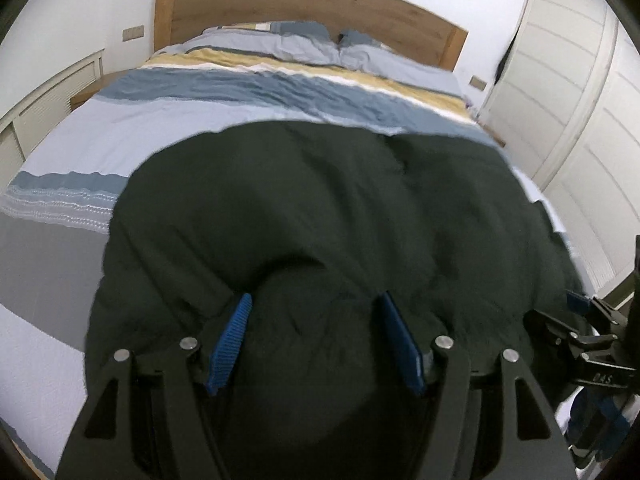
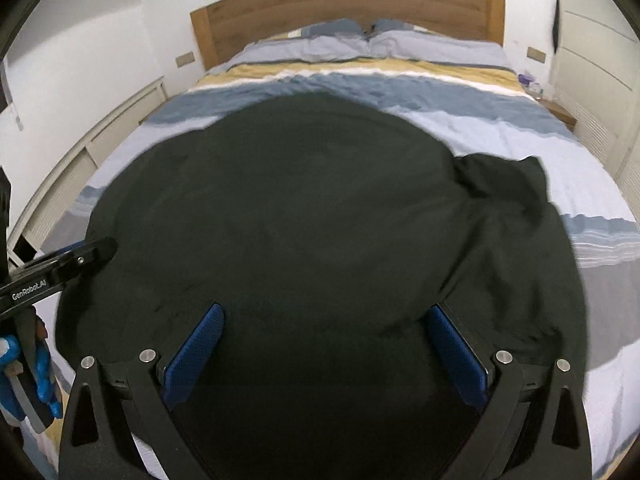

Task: Fold large clothes
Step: 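Press the folded coat bundle flat with both open grippers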

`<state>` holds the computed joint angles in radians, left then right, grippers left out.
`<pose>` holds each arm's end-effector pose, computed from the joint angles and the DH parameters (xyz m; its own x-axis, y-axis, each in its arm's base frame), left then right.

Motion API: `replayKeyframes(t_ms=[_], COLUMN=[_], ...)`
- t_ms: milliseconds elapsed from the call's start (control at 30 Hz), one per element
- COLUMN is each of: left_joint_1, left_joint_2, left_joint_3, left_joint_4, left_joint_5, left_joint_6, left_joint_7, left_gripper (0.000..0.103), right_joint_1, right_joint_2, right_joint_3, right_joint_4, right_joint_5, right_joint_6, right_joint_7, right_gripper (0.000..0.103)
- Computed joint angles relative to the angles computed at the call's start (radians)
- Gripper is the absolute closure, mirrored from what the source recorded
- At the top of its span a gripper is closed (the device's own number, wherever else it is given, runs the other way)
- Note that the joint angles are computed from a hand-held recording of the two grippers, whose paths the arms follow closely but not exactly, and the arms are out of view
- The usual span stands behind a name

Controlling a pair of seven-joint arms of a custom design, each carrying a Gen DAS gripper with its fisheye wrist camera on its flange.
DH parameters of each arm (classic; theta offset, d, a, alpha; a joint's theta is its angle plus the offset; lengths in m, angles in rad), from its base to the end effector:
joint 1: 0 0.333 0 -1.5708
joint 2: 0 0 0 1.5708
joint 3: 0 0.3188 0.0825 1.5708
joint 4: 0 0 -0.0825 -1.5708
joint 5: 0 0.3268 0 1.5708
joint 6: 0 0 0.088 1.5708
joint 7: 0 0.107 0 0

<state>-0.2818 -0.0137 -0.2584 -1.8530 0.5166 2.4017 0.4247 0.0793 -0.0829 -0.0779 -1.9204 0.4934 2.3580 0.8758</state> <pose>0.4704 -0.2791 0.6028 0.2393 -0.9497 0.2022 -0.7216 -0.3133 -0.6174 0.5228 0.0054 0.6033 0.4469 -0.8900 -0.0905 -0.7288 -0.3036 -0.6137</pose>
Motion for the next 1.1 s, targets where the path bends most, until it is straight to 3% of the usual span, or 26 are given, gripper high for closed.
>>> replayKeyframes(t_ms=[200, 533, 1100], left_joint_1=[-0.014, -0.048, -0.061], left_joint_2=[0.079, 0.176, 0.329], left_joint_3=[0.02, 0.073, 0.141], left_joint_4=[0.076, 0.184, 0.388], left_joint_5=[0.015, 0.008, -0.048], left_joint_6=[-0.048, -0.089, -0.162], left_joint_7=[0.007, 0.051, 0.155], left_gripper=[0.029, 0.025, 0.018], right_joint_1=[-0.012, -0.055, -0.086], right_joint_2=[0.082, 0.206, 0.413], right_joint_3=[0.011, 0.063, 0.123], right_joint_4=[0.062, 0.193, 0.466], right_joint_5=[0.029, 0.029, -0.093], right_joint_6=[0.013, -0.009, -0.096], right_joint_7=[-0.007, 0.006, 0.173], right_gripper=[0.001, 0.001, 0.001])
